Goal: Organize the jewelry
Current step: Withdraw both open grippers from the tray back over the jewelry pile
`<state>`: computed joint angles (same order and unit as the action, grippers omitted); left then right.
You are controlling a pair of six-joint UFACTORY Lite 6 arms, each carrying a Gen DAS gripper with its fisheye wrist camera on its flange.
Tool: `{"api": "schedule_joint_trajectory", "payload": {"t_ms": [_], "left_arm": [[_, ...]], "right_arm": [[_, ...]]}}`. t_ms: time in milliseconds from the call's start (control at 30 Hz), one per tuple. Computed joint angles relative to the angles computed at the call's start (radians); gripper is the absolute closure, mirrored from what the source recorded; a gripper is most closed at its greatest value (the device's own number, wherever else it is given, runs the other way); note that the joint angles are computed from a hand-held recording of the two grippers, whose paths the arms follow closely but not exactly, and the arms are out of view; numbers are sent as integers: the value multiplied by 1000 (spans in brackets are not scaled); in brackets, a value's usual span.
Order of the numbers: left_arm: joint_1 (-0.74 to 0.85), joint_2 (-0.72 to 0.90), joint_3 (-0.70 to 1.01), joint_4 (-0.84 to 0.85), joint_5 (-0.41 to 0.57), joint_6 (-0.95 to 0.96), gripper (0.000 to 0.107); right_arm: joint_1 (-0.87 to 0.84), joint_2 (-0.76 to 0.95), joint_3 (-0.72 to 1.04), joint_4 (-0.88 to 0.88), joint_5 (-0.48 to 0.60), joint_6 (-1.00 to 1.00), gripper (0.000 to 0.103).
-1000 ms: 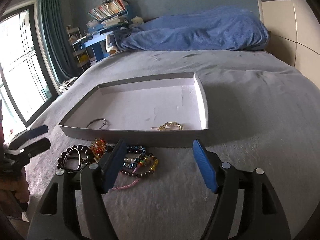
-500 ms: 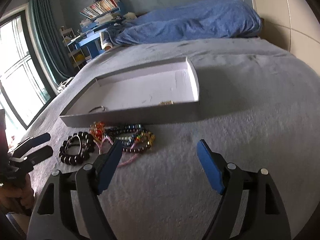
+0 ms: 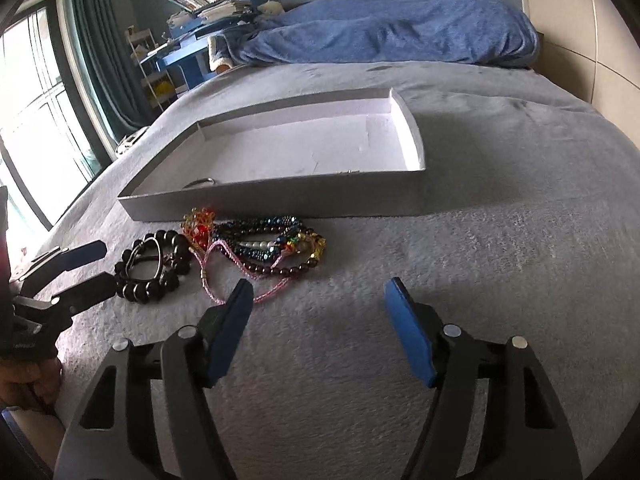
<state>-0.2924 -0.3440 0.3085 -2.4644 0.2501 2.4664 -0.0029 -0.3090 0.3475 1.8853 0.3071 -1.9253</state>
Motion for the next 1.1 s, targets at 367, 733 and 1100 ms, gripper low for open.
{"api": "schedule_joint_trajectory", "payload": {"t_ms": [367, 733, 1100], "left_arm": [[33, 6, -1, 88, 11, -89, 21], [38, 22, 8, 102, 11, -105, 20], [93, 20, -1, 234, 56, -227, 20]], "right_arm": [[7, 10, 4, -11, -3, 3, 35], [-66, 9, -6, -40, 65, 43, 37], [19, 58, 76, -76, 12, 102, 55]]}}
